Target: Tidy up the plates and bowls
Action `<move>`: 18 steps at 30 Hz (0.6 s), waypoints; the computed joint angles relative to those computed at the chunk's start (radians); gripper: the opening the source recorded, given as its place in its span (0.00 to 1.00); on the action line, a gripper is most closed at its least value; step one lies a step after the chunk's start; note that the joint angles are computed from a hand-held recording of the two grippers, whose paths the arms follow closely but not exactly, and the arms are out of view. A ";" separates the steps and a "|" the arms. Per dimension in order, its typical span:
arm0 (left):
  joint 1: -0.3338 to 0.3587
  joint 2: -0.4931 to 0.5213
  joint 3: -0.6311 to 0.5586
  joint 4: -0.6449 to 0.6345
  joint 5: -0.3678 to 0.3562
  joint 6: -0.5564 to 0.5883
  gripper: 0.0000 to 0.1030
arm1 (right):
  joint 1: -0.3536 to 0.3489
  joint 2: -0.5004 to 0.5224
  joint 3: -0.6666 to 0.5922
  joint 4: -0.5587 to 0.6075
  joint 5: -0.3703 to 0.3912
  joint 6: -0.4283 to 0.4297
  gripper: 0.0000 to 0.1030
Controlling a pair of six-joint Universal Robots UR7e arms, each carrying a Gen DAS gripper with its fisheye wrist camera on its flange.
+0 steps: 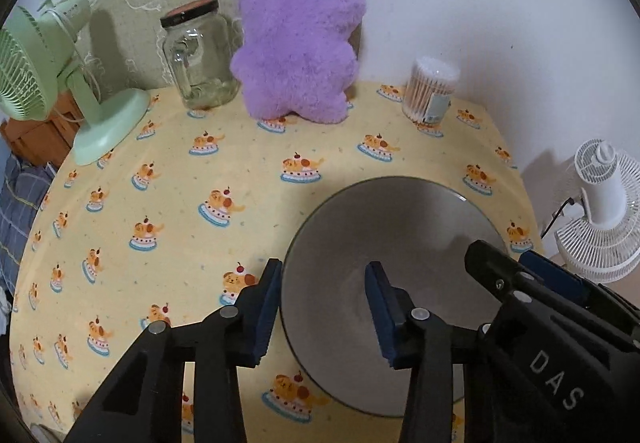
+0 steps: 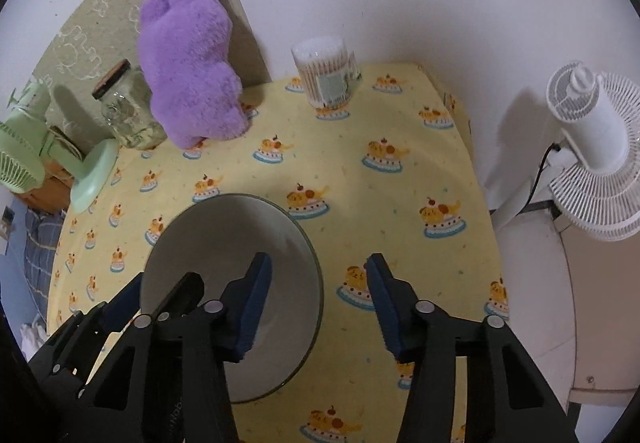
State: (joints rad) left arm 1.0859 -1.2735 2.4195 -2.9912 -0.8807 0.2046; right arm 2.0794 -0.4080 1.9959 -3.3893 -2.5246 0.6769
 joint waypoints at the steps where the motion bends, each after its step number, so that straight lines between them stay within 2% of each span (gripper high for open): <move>1: 0.001 0.007 -0.002 -0.002 0.004 -0.001 0.41 | -0.005 0.002 0.000 -0.003 0.003 -0.002 0.45; 7: 0.007 0.033 -0.017 -0.014 0.023 0.008 0.32 | -0.016 0.021 -0.008 -0.064 0.004 -0.058 0.29; 11: 0.014 0.044 -0.023 -0.024 0.026 0.048 0.29 | -0.031 0.038 -0.013 -0.131 0.049 -0.118 0.20; 18: 0.020 0.054 -0.032 0.001 0.033 0.044 0.29 | -0.034 0.036 -0.033 -0.049 0.044 -0.072 0.19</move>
